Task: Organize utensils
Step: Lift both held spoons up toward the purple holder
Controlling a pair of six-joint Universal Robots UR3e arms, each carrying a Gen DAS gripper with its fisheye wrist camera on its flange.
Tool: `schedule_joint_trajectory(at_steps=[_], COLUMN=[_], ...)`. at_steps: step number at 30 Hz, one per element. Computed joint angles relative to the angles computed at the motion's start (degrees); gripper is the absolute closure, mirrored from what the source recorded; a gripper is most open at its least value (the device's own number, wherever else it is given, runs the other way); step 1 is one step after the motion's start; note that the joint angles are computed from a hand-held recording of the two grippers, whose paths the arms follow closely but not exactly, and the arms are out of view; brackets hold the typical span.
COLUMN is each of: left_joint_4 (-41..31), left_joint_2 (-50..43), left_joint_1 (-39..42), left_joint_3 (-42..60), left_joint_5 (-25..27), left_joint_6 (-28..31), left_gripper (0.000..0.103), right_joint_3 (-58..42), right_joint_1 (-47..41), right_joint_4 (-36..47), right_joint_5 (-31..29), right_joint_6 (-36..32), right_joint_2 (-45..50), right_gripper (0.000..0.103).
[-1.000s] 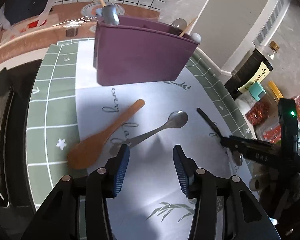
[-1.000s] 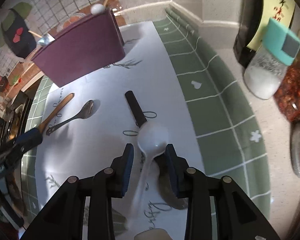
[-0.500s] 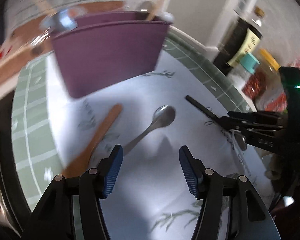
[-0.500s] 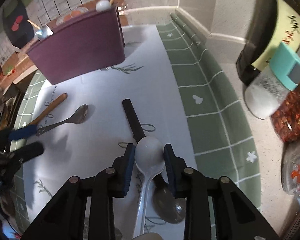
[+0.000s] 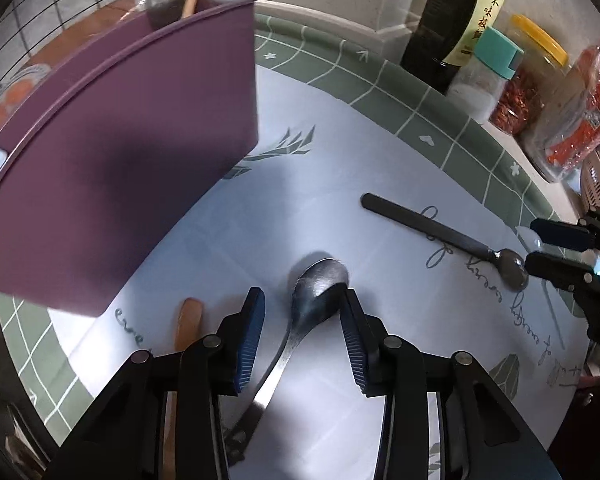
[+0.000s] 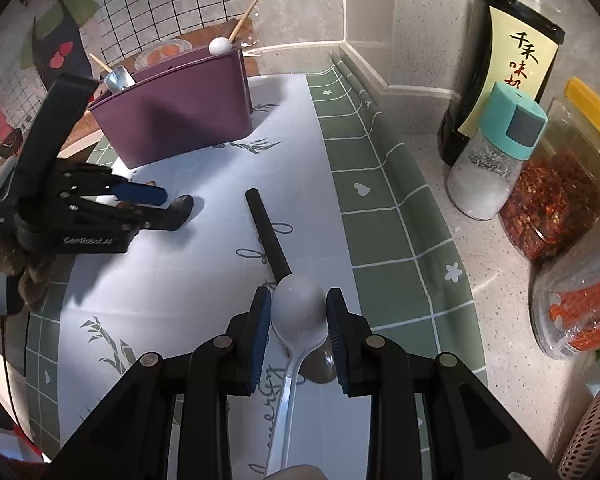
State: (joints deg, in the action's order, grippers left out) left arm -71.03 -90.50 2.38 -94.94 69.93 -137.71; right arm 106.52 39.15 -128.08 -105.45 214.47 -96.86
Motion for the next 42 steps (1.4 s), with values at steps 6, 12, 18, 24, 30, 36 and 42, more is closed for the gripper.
schedule_joint_trajectory(at_steps=[6,12,18,24,30,36,42], left_joint_4=[-2.1,3.3,6.1,7.1,6.6,-3.3,-25.1], left_joint_2=[-1.8,-1.0,-0.2,2.6,19.3,38.3,49.5], left_joint_1=[-0.9,-3.1,-3.3,1.3,13.2,25.8,39.9], left_joint_3=[2.6,-0.1,-2.2,-5.8,-18.9,-25.5,-21.1], left_joint_5=[-1.0,1.6,1.7,-2.1,-10.5,-17.1,-25.3], left_joint_6=[0.9,-1.1,-2.0,-7.3,-13.3,-10.4,0.0], left_gripper=[0.063,0.063,0.069,0.073,0.073,0.073,0.073], right_joint_3=[1.2,2.0,2.6,2.6,-0.8,-4.4,-7.6], right_joint_1=[-0.1,0.3,0.7,-0.3,-0.5,-0.4,-0.1], right_joint_4=[-0.1,0.2,0.1,-1.5,-1.3,-3.1,-5.1], right_joint_5=[0.8,0.9,0.3,1.0,-0.1,1.6,3.4], right_joint_6=[0.8,1.3,1.4,-0.7,-3.6,-7.2,-9.8], right_joint_2=[-0.5,-1.0,-1.7,-3.1,-2.2,1.8,4.5], right_gripper=[0.077,0.077,0.077,0.078,0.078,0.078,0.078])
